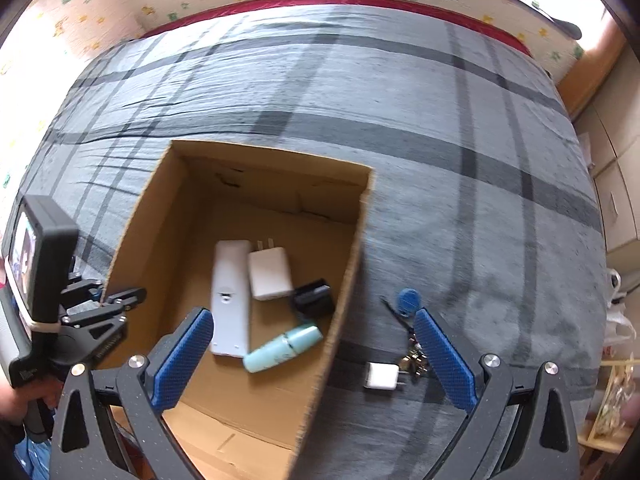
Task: Organize rigid objects
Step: 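Move the right gripper out of the box to the keys and white plug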
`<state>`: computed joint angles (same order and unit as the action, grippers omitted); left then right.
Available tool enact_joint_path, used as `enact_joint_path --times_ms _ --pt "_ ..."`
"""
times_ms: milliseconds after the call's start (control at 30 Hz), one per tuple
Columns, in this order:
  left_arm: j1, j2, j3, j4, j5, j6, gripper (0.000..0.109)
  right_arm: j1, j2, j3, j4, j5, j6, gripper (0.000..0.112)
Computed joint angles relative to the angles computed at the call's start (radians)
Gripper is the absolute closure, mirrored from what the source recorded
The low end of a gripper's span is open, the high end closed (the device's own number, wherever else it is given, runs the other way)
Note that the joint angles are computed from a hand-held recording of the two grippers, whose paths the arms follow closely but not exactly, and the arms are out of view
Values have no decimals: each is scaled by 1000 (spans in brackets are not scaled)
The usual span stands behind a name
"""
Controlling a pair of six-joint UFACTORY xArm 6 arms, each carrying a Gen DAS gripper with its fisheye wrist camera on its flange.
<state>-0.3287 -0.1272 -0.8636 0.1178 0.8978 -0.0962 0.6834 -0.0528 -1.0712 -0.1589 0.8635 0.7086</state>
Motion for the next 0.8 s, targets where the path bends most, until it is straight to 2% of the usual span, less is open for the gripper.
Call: enact_joint_path --times_ms 533,800 --pt "2 6 -5 -3 2 5 95 -101 -124 159 -35 32 71 10" --pt "5 8 1 -6 -6 9 95 -140 -139 239 -11 7 81 10"
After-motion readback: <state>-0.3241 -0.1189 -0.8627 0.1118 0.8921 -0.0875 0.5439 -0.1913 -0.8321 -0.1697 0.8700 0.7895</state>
